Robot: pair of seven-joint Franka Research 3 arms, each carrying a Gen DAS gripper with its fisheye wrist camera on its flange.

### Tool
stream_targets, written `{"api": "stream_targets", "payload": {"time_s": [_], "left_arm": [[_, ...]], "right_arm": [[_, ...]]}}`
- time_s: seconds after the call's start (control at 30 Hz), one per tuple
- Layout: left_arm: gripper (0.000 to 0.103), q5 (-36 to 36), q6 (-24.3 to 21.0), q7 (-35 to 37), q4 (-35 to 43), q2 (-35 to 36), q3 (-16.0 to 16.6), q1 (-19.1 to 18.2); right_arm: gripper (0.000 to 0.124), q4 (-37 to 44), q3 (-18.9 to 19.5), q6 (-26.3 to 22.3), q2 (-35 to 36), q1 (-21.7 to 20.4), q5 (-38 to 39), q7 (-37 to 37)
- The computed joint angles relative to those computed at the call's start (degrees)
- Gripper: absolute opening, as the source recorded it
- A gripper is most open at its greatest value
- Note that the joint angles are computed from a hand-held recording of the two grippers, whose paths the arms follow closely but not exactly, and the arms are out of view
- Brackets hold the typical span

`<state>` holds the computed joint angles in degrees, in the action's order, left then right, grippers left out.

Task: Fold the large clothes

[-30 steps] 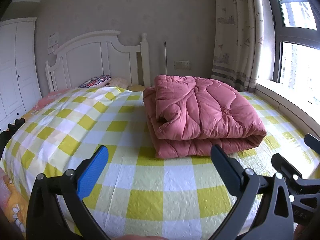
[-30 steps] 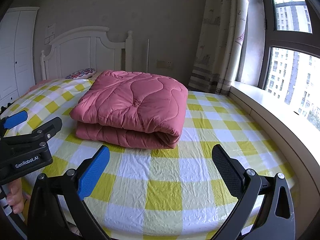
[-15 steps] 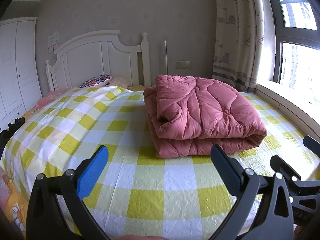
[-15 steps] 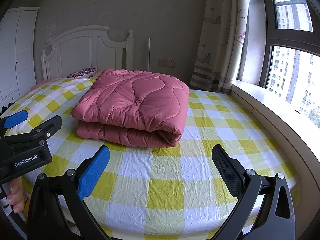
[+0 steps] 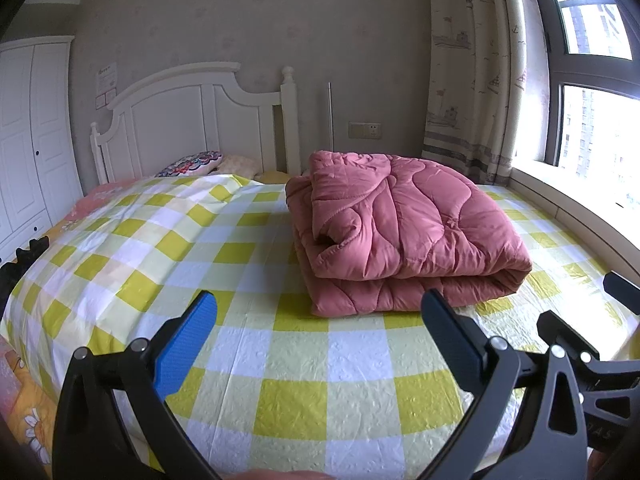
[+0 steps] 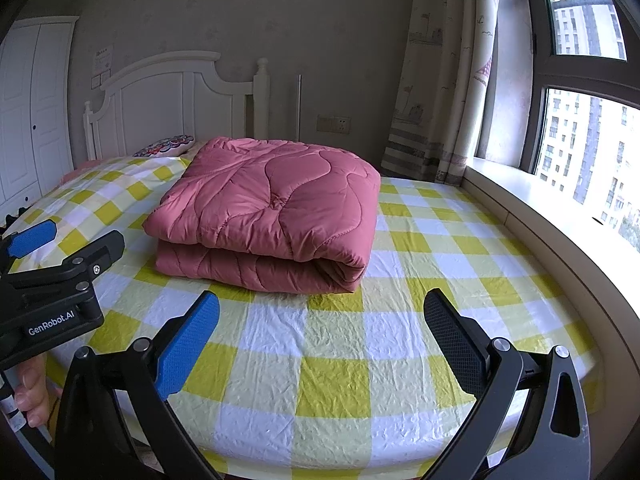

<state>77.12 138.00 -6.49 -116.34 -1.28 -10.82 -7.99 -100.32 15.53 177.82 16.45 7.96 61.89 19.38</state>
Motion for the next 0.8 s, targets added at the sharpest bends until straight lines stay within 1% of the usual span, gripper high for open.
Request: {"api": "stream_targets", "payload": {"time_s": [0.43, 0.8], "left_arm": [[0.101, 0.11, -0.26, 0.02, 0.12, 0.0, -0.03, -0.08], [0.101, 1.64, -0.58, -0.79, 0.3, -0.26, -0.03, 0.03]], "right_arm": [[0.098, -0.12, 0.24, 0.17, -0.1, -0.08, 0.4, -0.26], [0.098, -0.28, -0.13, -0.02, -0.34, 0.21, 0.53, -0.24]]}}
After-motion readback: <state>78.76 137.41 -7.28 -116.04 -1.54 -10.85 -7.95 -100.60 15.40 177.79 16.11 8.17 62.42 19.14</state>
